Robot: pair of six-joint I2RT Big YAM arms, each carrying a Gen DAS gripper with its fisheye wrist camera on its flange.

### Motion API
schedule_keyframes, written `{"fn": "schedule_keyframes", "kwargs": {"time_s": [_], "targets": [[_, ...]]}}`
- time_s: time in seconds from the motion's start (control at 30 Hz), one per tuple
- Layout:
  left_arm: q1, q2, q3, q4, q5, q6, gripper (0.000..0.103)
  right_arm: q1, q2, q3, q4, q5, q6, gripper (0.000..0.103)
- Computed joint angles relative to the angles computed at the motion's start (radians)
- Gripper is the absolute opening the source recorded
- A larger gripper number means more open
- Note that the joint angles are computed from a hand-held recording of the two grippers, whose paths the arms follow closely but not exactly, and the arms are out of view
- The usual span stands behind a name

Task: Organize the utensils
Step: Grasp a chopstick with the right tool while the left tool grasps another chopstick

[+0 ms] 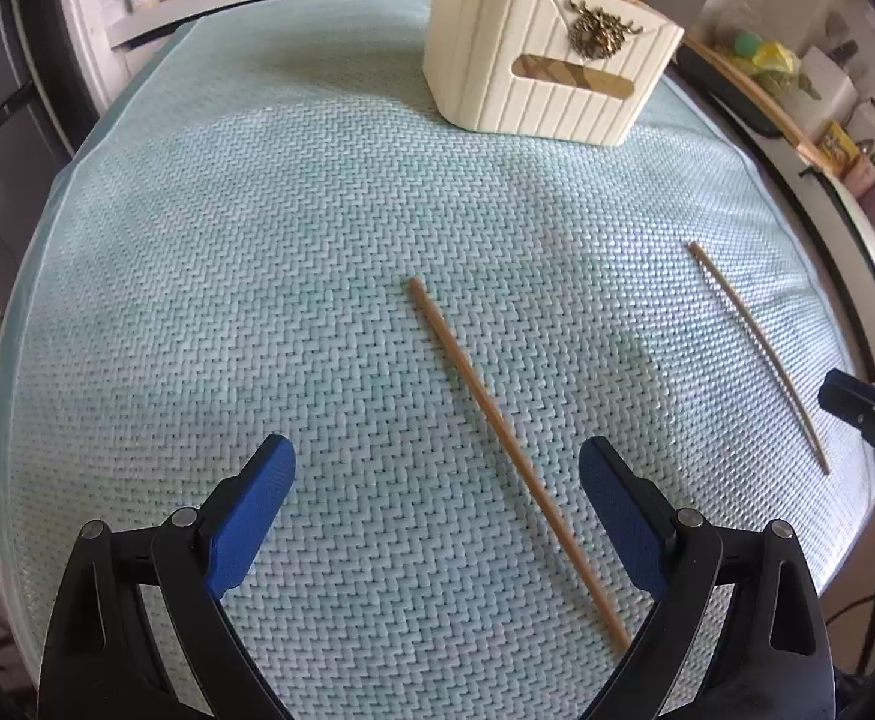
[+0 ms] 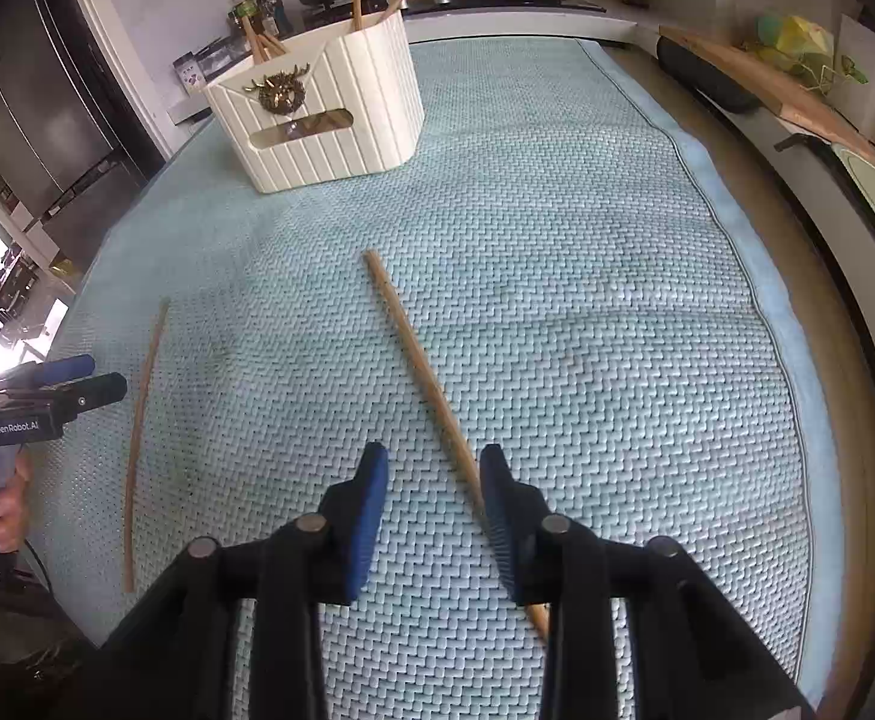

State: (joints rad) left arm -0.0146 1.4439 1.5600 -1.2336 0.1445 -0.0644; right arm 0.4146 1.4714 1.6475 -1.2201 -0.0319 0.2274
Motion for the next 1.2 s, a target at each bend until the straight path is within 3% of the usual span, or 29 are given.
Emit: {"fn": "schedule_keyframes", "kwargs": {"time_s": [0.07, 0.2, 0.4, 0.47, 0.6, 0.67, 0.73, 0.8, 0.9, 1.0, 1.2], "targets": [[0.019, 0.013, 0.019, -0.006, 0.027, -0.024, 0.096, -0.014, 0.01, 0.026, -0.01, -0.001, -0.032, 0.038], [0.014, 0.039, 0.048, -0.018, -0.005, -0.038, 0.096, -0.044, 0.084, 0.133, -0.071, -0.046, -0.107, 0.038], [-0.001, 0.093, 0.098, -0.05, -0.029, -0.047, 0.094, -0.01, 0.24, 0.326, -0.176, -0.054, -0.262, 0.038], [0.008, 0.098, 0.099, -0.062, -0.029, -0.037, 0.09, 0.003, 0.302, 0.393, -0.208, -0.046, -0.292, 0.038], [0.02, 0.142, 0.142, -0.104, -0.006, -0.037, 0.071, 0.019, 0.412, 0.518, -0.282, -0.022, -0.324, 0.038], [0.014, 0.151, 0.154, -0.106, -0.034, -0.029, 0.062, 0.02, 0.452, 0.563, -0.321, -0.025, -0.324, 0.038], [0.016, 0.163, 0.173, -0.116, -0.031, -0.02, 0.025, 0.016, 0.455, 0.568, -0.306, -0.029, -0.317, 0.036], [0.032, 0.181, 0.193, -0.137, 0.023, -0.021, 0.006, 0.008, 0.466, 0.588, -0.316, -0.031, -0.305, 0.011], [0.044, 0.18, 0.194, -0.122, 0.039, -0.018, 0.003, -0.007, 0.464, 0.596, -0.306, -0.047, -0.291, 0.007], [0.065, 0.17, 0.218, -0.116, 0.08, -0.005, 0.003, -0.026, 0.399, 0.543, -0.242, -0.074, -0.27, 0.007], [0.07, 0.091, 0.231, -0.066, 0.068, -0.001, 0.003, -0.055, 0.291, 0.494, -0.16, -0.11, -0.239, 0.007]]}}
